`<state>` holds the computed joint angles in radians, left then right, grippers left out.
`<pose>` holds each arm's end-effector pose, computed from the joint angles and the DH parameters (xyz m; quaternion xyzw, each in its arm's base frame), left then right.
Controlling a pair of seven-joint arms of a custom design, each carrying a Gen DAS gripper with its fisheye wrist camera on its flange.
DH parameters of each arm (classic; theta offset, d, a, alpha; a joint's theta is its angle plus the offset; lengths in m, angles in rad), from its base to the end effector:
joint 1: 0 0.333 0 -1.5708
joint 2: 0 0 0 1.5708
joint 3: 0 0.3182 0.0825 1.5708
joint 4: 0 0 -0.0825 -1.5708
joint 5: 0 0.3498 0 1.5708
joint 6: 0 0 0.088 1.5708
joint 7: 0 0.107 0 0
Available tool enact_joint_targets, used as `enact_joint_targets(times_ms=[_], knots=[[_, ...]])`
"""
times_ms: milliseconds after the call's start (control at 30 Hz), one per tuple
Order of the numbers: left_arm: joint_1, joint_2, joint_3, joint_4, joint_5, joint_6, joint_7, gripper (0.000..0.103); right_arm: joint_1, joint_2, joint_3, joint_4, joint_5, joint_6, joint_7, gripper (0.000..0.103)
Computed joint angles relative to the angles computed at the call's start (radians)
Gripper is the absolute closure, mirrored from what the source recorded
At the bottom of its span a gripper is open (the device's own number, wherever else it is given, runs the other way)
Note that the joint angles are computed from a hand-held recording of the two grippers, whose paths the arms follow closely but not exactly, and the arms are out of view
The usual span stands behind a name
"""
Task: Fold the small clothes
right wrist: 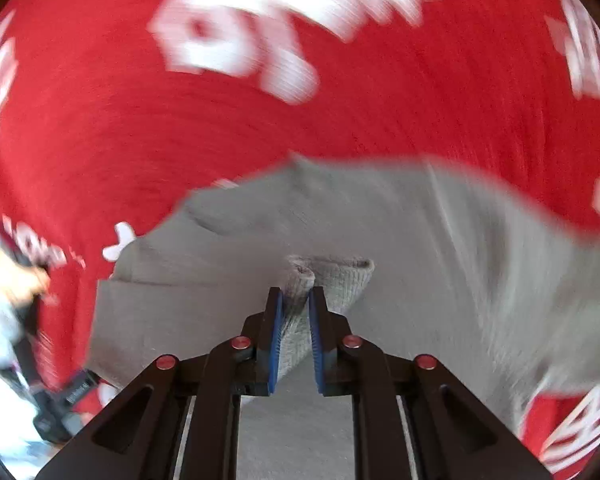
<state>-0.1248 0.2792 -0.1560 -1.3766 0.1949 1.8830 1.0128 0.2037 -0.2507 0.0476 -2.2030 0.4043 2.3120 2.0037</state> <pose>0.6149 -0.1470 0.5868 -0.7822 0.6078 -0.0803 0.1106 0.4597 0.1277 0.5401 -0.5356 0.8095 0.0728 0.2293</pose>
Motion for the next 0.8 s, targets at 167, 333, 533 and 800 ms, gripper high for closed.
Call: enact_joint_targets(times_ms=[167,333,533,800], knots=[[-0.001,0.000,-0.001,-0.001,0.003,0.004,-0.002,0.013,0.016,-0.097,-0.053,-0.139,0.229,0.075,-0.024,0.047],[-0.016,0.016,0.000,0.032,0.023,-0.028,-0.020,0.013,0.036,-0.088,-0.046,-0.118,0.320,0.003,-0.024,0.035],[-0.008,0.016,0.001,0.028,0.002,-0.024,-0.045,0.013,0.015,-0.006,0.023,0.003,0.096,-0.031,0.143,0.095],[0.015,-0.002,-0.001,-0.018,-0.017,0.035,0.007,0.013,0.004,0.001,-0.014,0.017,0.005,0.045,-0.098,0.095]])
